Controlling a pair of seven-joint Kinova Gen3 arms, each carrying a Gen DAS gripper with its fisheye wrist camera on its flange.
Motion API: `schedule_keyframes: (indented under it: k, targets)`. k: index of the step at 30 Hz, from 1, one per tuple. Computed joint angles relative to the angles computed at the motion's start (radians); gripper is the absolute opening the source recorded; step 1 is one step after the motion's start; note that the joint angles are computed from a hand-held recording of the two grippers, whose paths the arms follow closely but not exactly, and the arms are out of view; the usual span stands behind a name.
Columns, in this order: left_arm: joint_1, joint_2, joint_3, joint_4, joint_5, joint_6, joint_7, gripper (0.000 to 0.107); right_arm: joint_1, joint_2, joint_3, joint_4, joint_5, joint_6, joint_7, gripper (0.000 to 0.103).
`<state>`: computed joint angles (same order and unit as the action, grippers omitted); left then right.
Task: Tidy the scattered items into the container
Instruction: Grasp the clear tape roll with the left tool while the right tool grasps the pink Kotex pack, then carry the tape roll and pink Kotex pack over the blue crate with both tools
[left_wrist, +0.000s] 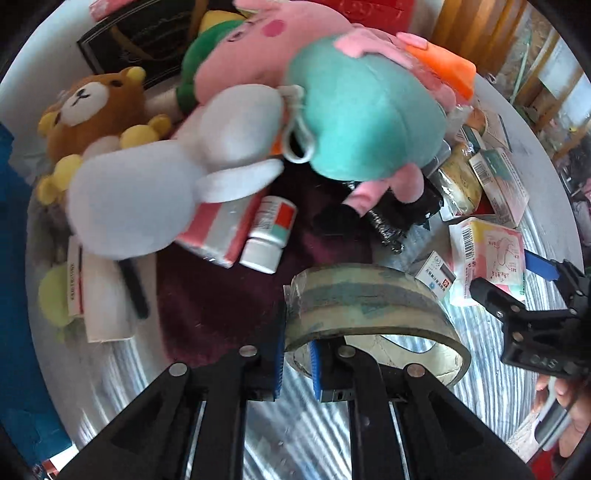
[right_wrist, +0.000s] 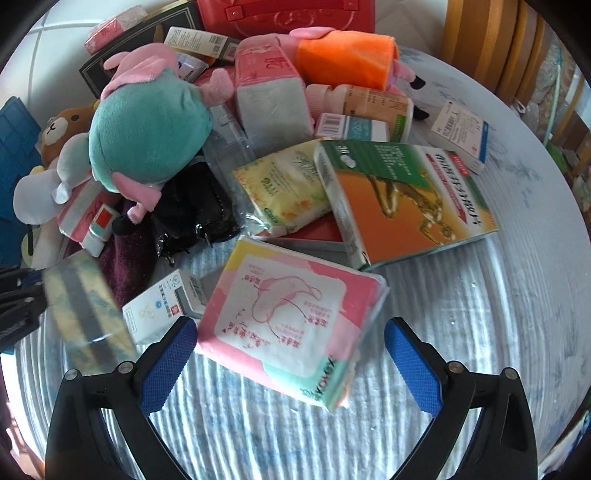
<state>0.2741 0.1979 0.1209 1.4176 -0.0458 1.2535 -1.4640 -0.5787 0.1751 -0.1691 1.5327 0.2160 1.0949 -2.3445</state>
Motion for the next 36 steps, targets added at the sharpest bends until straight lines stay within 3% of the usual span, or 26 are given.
schedule_keyframes:
  k: [4,8,11,36]
  targets:
    - [-0.017,-0.037,-0.009,0.006,-0.001,0.009,-0.005,0.011,-0.007,0.034,0.001,-0.018,-0.004,0.017,0.007,0.103]
    - [-0.028,-0.057,-0.009,0.004,-0.004,0.015,-0.005,0.011,-0.018,0.05,0.003,-0.04,-0.005,0.051,0.021,0.088]
    - [-0.041,-0.074,-0.012,0.001,0.004,0.022,-0.008,0.011,-0.03,0.048,0.002,-0.06,-0.007,0.083,0.026,0.085]
    - [-0.094,-0.241,-0.006,-0.062,0.037,0.136,-0.034,0.011,-0.1,-0.076,-0.054,-0.217,0.108,0.285,-0.019,0.084]
